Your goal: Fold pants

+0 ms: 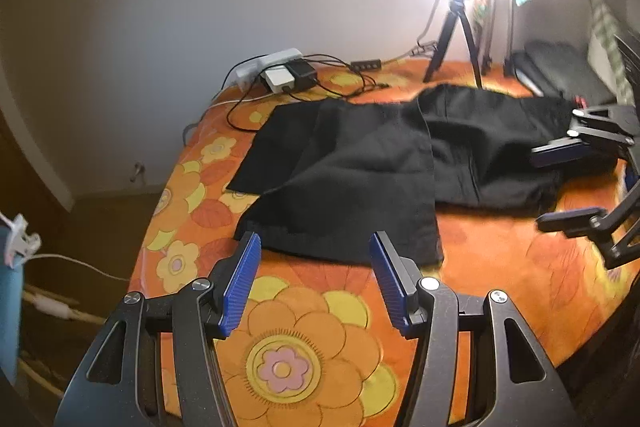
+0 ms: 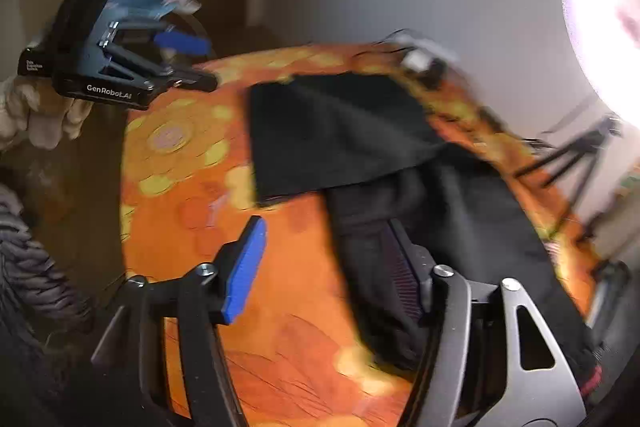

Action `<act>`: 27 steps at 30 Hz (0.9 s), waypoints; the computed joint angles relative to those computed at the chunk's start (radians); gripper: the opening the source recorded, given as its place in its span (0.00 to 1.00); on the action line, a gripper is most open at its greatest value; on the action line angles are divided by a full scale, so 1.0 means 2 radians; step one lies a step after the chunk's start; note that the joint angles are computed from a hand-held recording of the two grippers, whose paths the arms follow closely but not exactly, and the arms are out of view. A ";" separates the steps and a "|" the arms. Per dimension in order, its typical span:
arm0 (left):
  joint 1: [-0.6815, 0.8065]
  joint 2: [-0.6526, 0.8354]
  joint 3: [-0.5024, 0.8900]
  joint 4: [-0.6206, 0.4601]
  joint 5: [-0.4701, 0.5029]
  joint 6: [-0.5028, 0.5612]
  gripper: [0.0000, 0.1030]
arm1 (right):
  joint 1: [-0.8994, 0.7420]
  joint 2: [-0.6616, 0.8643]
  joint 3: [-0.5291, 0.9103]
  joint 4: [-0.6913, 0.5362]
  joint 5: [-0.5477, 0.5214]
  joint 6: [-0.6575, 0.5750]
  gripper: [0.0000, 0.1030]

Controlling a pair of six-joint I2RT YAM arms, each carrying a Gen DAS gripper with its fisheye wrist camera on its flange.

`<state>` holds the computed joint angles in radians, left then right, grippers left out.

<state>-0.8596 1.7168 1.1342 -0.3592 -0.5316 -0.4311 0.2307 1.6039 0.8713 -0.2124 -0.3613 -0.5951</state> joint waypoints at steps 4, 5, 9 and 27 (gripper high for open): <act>0.001 0.001 -0.015 0.007 0.004 0.004 0.54 | 0.045 0.042 0.010 0.018 0.025 -0.060 0.58; 0.003 0.001 -0.019 0.010 0.007 0.004 0.54 | 0.054 0.052 0.013 0.022 0.038 -0.079 0.57; 0.017 -0.002 -0.034 0.027 0.023 0.006 0.54 | 0.071 0.100 0.041 0.031 0.080 -0.150 0.48; 0.090 -0.008 -0.071 0.081 0.096 -0.016 0.54 | 0.084 0.255 0.213 -0.039 0.077 -0.249 0.09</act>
<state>-0.6796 1.7004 0.9928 -0.1967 -0.3390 -0.4626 0.3994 2.1130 1.2981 -0.2911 -0.2068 -1.0931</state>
